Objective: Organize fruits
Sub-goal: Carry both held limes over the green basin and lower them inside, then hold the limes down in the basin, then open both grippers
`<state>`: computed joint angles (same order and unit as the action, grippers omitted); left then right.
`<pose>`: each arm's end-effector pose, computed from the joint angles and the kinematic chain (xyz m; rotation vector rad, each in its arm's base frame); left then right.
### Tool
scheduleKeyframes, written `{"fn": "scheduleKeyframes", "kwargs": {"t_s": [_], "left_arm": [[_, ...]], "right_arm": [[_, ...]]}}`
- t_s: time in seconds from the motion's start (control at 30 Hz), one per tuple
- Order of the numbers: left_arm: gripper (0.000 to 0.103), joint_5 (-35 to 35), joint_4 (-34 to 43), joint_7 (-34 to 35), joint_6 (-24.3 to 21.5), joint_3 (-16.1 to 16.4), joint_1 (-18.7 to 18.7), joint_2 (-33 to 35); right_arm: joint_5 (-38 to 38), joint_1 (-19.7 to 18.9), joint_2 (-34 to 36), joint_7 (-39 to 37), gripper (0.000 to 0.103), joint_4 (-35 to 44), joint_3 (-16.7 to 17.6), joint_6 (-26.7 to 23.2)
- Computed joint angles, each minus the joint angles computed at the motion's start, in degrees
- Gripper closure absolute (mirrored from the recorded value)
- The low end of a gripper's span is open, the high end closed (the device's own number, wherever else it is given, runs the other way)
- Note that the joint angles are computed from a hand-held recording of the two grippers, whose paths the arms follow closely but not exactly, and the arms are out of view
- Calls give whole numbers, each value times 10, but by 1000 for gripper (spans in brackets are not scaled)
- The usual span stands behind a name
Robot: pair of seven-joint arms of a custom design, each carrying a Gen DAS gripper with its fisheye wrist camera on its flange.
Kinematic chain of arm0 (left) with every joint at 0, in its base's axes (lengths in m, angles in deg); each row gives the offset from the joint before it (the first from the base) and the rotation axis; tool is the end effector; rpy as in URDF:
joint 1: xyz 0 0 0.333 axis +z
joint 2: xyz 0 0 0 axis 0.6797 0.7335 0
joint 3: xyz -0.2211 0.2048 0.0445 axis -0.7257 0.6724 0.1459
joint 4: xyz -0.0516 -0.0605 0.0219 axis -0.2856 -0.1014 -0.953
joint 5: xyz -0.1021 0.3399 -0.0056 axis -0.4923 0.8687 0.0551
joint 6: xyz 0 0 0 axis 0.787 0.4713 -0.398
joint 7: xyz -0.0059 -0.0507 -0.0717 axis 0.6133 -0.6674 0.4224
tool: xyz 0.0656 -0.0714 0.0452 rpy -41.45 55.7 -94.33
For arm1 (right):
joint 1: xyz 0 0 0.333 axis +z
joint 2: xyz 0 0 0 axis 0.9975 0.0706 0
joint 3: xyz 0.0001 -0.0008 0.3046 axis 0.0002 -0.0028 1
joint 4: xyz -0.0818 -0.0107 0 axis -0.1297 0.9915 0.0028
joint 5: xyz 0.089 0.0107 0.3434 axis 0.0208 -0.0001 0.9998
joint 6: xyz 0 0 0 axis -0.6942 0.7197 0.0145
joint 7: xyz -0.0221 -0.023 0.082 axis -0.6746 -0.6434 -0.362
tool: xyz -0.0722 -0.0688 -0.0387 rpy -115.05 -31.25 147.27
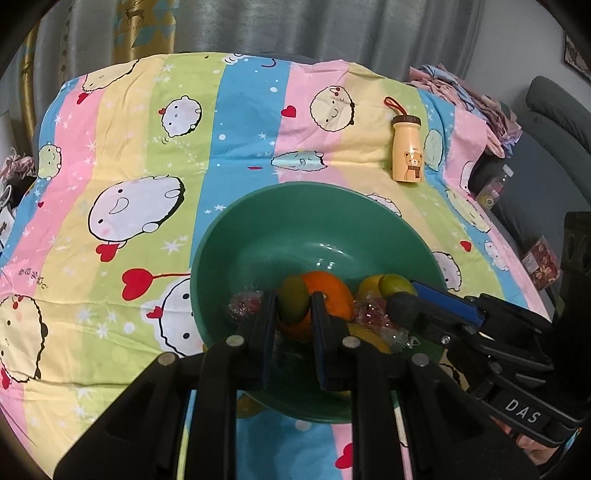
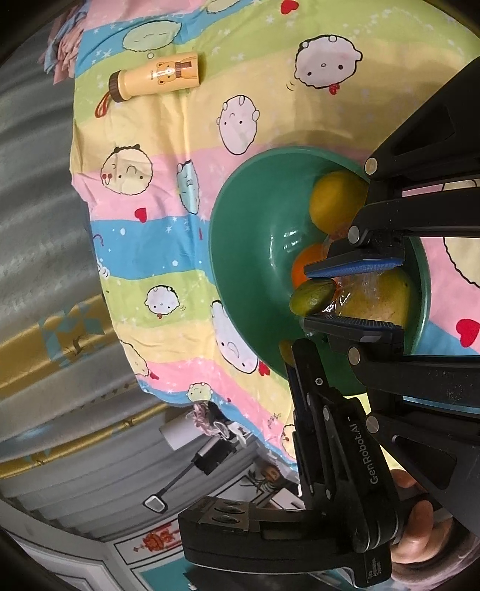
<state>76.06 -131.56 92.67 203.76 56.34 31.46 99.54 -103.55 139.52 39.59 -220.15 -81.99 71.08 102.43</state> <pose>0.5545 -0.2818 0.4182 -1.4814 2.2602 -0.9961 0.4871 0.5265 0.3735 -1.5336 1.4846 -0.4354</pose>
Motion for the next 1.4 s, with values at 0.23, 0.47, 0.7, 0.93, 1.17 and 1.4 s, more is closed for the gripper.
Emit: {"fn": "scheduleKeyframes", "kwargs": {"t_s": [0.23, 0.47, 0.7, 0.93, 1.17, 1.4], "left_arm": [[85, 15, 9, -9, -7, 10, -8, 9], [85, 38, 13, -27, -10, 24, -20, 11], [85, 67, 13, -44, -10, 39, -30, 10], [85, 102, 18, -69, -8, 60, -48, 11], [85, 124, 28, -81, -18, 64, -52, 14], [85, 144, 33, -104, -31, 74, -61, 15]], "right_arm": [[15, -2, 3, -19, 81, 3, 5, -7], [21, 2, 6, -22, 81, 4, -1, -2], [30, 5, 14, -32, 81, 15, -6, 1], [61, 6, 23, -60, 81, 23, -7, -2], [74, 16, 24, -71, 81, 24, -20, 1], [86, 18, 21, -75, 81, 17, -22, -4]]}}
